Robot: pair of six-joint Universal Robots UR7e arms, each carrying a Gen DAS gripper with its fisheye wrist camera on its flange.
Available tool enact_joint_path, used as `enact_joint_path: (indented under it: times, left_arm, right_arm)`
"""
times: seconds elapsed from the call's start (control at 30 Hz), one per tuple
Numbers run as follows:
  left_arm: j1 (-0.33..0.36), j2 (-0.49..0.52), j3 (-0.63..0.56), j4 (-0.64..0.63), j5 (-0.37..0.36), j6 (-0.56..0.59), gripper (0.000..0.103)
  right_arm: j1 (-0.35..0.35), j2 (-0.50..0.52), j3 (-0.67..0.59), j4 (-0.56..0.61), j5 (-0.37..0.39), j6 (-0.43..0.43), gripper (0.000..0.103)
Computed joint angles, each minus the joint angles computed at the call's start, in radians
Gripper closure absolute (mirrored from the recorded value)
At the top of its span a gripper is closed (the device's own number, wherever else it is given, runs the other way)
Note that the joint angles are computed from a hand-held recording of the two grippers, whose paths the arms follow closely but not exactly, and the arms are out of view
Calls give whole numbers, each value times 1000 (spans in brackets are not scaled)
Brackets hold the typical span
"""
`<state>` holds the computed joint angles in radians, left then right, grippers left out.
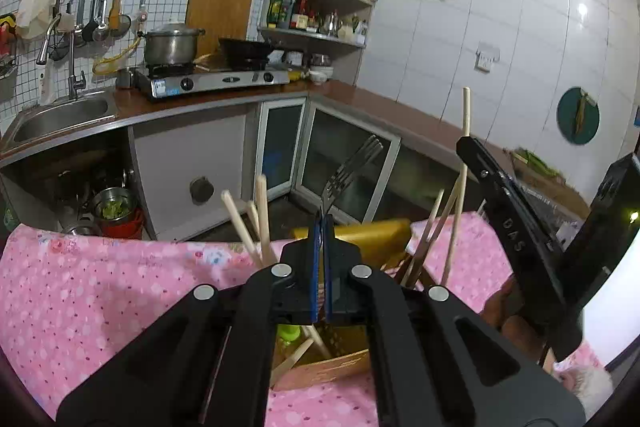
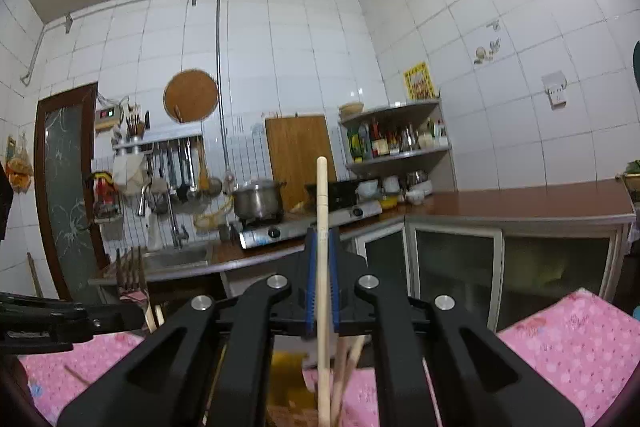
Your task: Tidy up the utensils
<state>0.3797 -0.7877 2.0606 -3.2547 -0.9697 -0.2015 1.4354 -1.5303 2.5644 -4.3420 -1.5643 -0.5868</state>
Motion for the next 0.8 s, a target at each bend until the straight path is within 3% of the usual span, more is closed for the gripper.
enact_joint_path:
  times: [0.17,0.3,0.47,0.57,0.6,0.63,0.67,0.73,0.8]
  left_arm:
    - [6,4,22,10,5,-27,103]
    - [-5,-5,47,25,29,-43,103]
    - [-31,-40,71,70,69,-98,96]
    - [-67,-82,108,75,112,-129,77]
    - [-87,-101,125,79,140,-144,64]
    - [-106,-118,140,84,163,-156,54]
    - [-122,-134,156,87,180,-165,51]
    - [-164,-174,196,109,221,-193,41]
    - [-200,-208,231,137,256,-226,34]
  right_arm:
    - [-10,-9,52,27,-32,-51,97]
    - [-4,-42,95,91,-103,-86,97]
    - [3,-170,115,318,-191,-41,95]
    - [16,-250,132,416,-227,-19,95]
    - [19,-286,147,437,-232,-17,94]
    - [29,-315,157,456,-247,-15,89]
    - [41,-333,165,466,-264,-13,72]
    - [67,-398,198,484,-287,-10,56]
    - [119,-432,216,495,-336,-17,56]
